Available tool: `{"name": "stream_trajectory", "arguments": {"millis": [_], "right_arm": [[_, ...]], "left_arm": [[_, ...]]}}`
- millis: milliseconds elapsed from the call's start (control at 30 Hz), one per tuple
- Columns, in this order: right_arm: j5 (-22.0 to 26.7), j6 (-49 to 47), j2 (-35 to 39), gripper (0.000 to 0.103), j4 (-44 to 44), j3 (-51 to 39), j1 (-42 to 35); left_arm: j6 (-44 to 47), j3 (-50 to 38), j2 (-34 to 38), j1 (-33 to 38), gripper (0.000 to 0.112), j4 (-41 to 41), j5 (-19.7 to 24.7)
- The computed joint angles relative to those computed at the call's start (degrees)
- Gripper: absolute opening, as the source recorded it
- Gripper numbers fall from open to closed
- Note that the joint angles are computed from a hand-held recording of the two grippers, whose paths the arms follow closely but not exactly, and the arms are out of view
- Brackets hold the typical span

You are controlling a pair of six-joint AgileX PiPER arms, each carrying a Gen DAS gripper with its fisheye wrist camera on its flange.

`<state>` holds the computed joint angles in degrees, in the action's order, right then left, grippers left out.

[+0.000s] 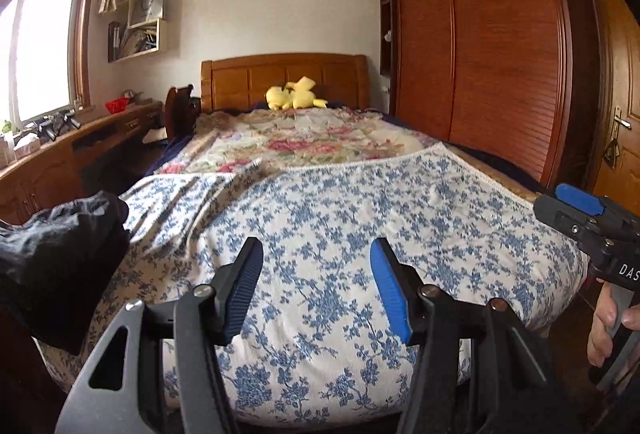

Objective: Fold large clothes

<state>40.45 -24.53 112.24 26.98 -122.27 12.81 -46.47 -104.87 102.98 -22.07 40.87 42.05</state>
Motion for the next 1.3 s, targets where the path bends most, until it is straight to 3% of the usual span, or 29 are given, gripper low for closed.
{"name": "stream_trajectory", "arguments": {"millis": [333,1300], "right_arm": [[-6.2,-0.7,-4.3,0.090,0.4,4.7,0.7],[-6.8,-0.7,-4.6,0.090,-0.3,6.5,1.3]], "left_arm": [[-4.7,4.2,-4.8,0.2,0.055,4.4,-0.7],[-5.8,6.6,-6.2,0.7,0.055,4.6,-1.8]]}}
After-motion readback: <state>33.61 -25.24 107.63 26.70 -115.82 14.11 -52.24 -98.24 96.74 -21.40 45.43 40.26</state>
